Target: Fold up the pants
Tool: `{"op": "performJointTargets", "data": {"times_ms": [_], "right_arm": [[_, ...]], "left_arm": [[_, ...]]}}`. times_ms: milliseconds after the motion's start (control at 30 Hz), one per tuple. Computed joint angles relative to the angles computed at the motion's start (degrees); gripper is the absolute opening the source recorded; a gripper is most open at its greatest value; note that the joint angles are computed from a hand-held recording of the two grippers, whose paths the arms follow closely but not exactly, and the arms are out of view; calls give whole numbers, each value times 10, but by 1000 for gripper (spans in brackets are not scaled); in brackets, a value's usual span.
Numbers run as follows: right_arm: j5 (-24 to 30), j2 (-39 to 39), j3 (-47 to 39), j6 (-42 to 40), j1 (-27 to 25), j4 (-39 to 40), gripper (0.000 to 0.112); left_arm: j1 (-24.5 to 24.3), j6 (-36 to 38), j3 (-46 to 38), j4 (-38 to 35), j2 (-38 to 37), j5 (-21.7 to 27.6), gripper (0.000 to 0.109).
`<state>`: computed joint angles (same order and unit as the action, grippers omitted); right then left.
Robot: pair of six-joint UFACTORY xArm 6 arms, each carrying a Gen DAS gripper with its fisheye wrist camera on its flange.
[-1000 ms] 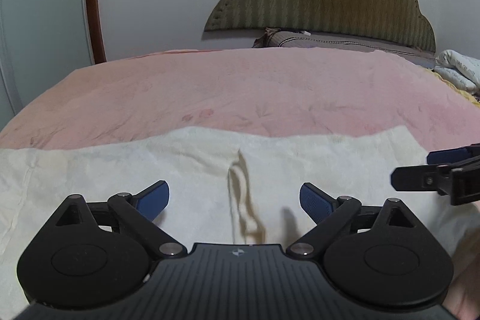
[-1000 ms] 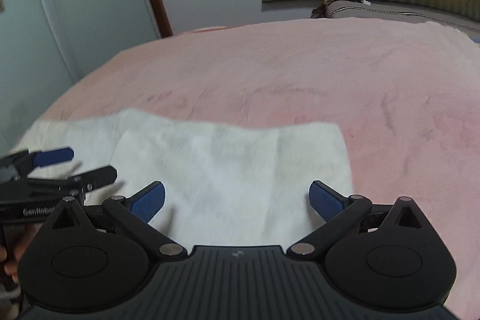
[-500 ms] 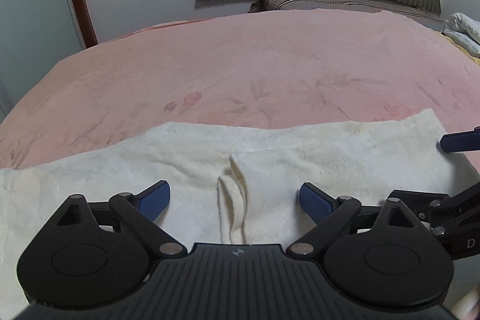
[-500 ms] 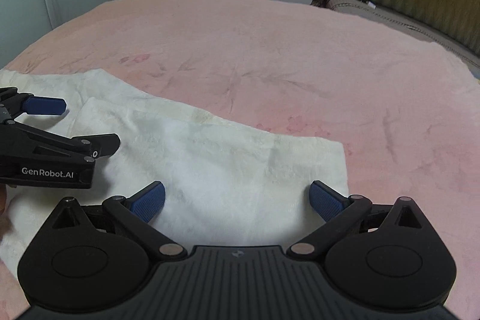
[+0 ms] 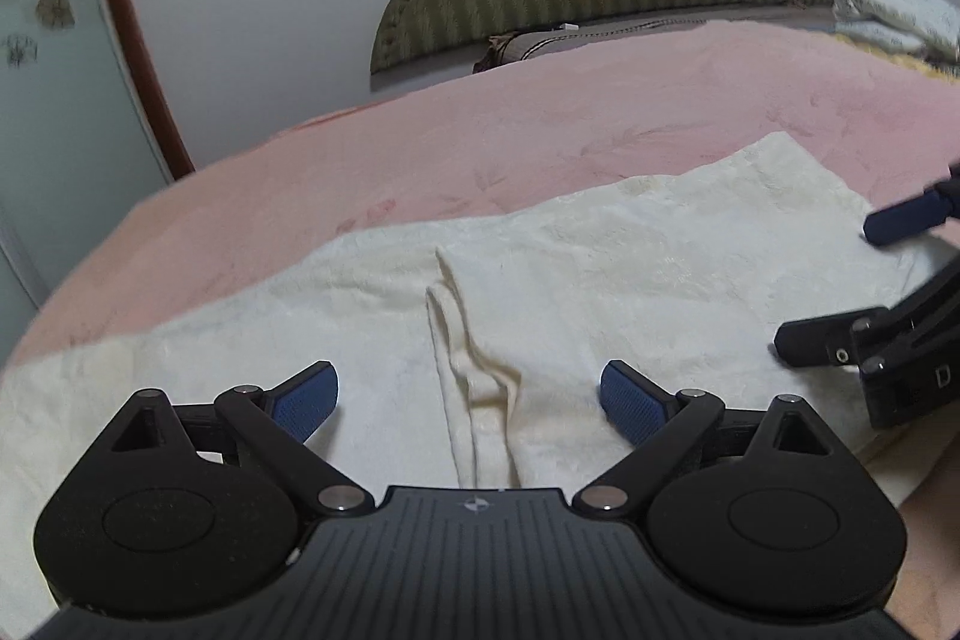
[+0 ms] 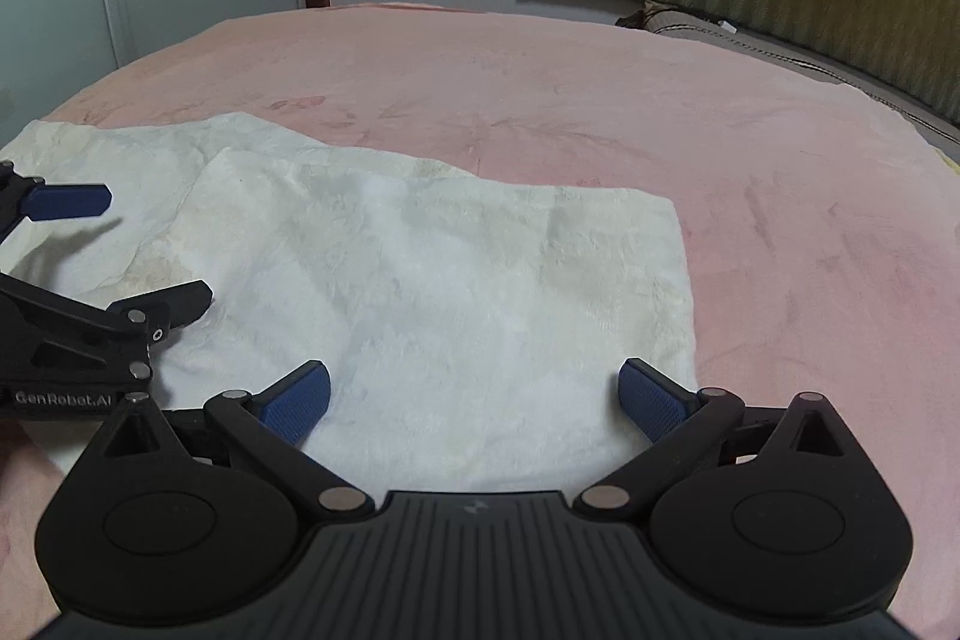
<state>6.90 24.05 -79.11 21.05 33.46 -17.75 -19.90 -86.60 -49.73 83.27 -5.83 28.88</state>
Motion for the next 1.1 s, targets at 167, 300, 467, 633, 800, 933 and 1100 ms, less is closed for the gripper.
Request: {"op": "performJointTargets", "data": {"times_ms": [167,300,467,633,800,933,1100], "right_arm": [[-47,-13,29,171,-19,-177,103],[-54,-8,21,260,-27,-267,103],[-41,-13,21,298,-24,-300,103],[-19,-18,21,317,-15,-305,103],[-36,-15,19,383,-23,-369,103],[-35,-16,19,397,-23,-385,103],[-38,-20,24,403,-26,-393,103]], "left_arm": [[39,-34,20,-37,-13,-73,99],[40,-83,30,-9,-23,-76,102],[38,-157,52,43,-54,-75,100],[43,-134,65,-5,-58,-90,103],[27,-111,54,-16,-47,-65,103],[31,-119,54,-15,-46,-72,103],[34,-124,56,-13,-47,-78,103]]}}
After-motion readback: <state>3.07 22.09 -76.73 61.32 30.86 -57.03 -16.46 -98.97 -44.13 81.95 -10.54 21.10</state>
